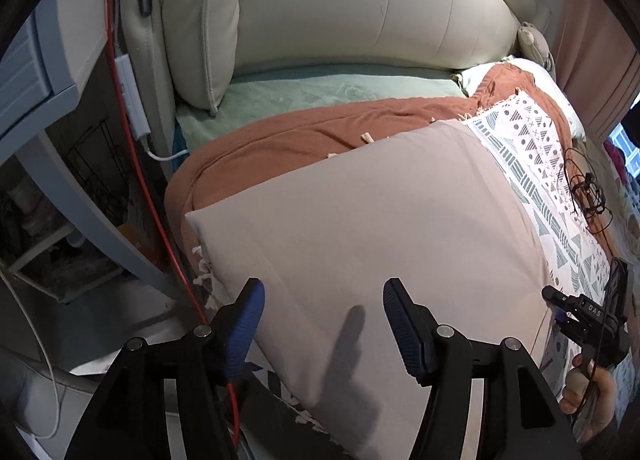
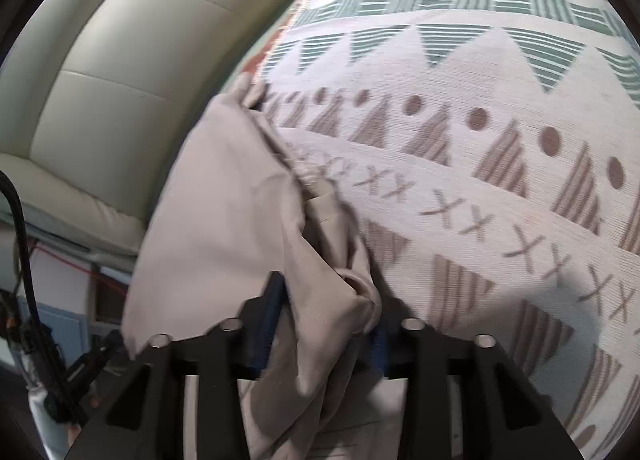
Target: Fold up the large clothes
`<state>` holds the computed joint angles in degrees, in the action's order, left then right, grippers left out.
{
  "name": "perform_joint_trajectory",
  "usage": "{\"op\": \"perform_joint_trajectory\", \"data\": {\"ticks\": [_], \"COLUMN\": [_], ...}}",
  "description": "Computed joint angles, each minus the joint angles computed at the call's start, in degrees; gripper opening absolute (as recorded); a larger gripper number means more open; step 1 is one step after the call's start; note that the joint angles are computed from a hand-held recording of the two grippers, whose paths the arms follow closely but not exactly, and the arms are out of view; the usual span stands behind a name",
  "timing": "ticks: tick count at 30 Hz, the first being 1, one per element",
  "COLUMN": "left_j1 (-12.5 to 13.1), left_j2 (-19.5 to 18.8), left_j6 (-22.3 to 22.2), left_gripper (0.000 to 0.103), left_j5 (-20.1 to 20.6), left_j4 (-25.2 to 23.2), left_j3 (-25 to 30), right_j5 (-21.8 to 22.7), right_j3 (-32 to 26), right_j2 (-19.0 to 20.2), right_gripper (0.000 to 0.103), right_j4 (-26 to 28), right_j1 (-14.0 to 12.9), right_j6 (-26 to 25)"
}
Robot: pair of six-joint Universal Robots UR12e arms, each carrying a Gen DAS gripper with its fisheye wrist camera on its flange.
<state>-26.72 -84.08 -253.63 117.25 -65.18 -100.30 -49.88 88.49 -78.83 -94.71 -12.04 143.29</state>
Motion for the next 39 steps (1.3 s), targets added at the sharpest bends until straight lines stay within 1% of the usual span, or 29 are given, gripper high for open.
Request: {"op": "perform_joint_trajectory", "data": {"ticks": [1, 3, 9, 11, 13, 15, 18, 19, 21, 22, 23, 25, 28, 30, 31, 32, 35, 37, 39], "left_j1": [-0.29, -0.78, -2.32, -3.06, -3.92, -4.88, -6.2, -6.59, -7.37, -7.82, -8.26, -9.17, -10.47, -11.36, -11.86, -12.34, -13.75, -14.67, -15.6], "left_j2": [-0.11, -0.23, -1.43, -1.95, -2.34, -2.82, -3.55, -3.8, -4.35, -4.6, -4.82, -5.33, -6.0, -6.35, -6.57, -6.79, -7.48, -8.07, -8.59], "left_j6": [-0.04, 0.02, 0.89, 1.31, 1.56, 1.95, 2.69, 3.17, 3.98, 4.31, 4.76, 5.8, 7.74, 8.74, 9.05, 9.46, 11.26, 12.52, 13.45], "left_gripper": [0.063, 0.063, 0.065, 0.071, 0.081, 0.084, 0.086, 0.087, 0.089, 0.091, 0.093, 0.094, 0.095, 0.096, 0.098, 0.098, 0.1, 0.1, 0.1], "left_j5": [0.03, -0.24, 0.29, 0.99, 2.09, 3.37, 4.66, 4.88, 5.3, 5.65, 6.05, 6.8, 7.75, 8.41, 8.82, 9.27, 10.11, 10.62, 11.15], "left_j4": [-0.07, 0.62, 2.28, 2.46, 3.01, 3.53, 3.88, 4.19, 4.48, 4.73, 5.21, 5.74, 6.22, 6.82, 7.08, 7.32, 7.61, 7.62, 8.19], "left_j3": [0.07, 0.01, 1.52, 2.42, 3.19, 4.12, 5.53, 6.0, 7.05, 7.54, 7.96, 8.91, 10.19, 10.79, 11.1, 11.43, 12.49, 13.35, 14.02], "right_j5": [0.8, -0.86, -4.15, -4.24, -3.77, -3.47, -3.29, -3.19, -2.69, -2.2, -1.8, -1.46, -1.63, -0.97, -0.66, -0.23, 0.51, 1.27, 2.47], "right_j3": [0.18, 0.38, 0.5, 0.37, 0.19, -0.2, -0.61, -0.58, -0.53, -0.4, -0.3, -0.25, 0.79, 1.25, 1.48, 1.63, 1.82, 2.22, 2.85], "right_j2": [-0.04, -0.46, -2.61, -3.22, -3.98, -4.69, -5.92, -6.44, -7.45, -8.02, -8.47, -9.37, -11.46, -12.7, -13.2, -13.66, -14.82, -15.63, -16.58], "right_gripper": [0.048, 0.048, 0.048, 0.048, 0.048, 0.048, 0.048, 0.05, 0.058, 0.066, 0.07, 0.071, 0.071, 0.083, 0.092, 0.097, 0.098, 0.102, 0.102], "right_j4": [-0.4, -2.4, -4.17, -3.86, -3.51, -2.66, -1.84, -1.48, -1.12, -1.21, -1.33, -1.42, -3.43, -3.72, -3.98, -4.13, -4.02, -4.41, -4.84], "right_j1": [-0.6, -1.12, -2.84, -3.56, -4.57, -5.4, -6.7, -7.35, -8.68, -9.53, -10.24, -11.71, -13.99, -15.64, -16.31, -17.04, -19.26, -20.8, -22.56], "right_j6": [-0.66, -0.32, -2.05, -2.92, -3.98, -5.14, -6.79, -7.43, -8.43, -8.83, -9.17, -10.16, -12.05, -14.08, -14.34, -14.48, -15.05, -15.5, -15.95]}}
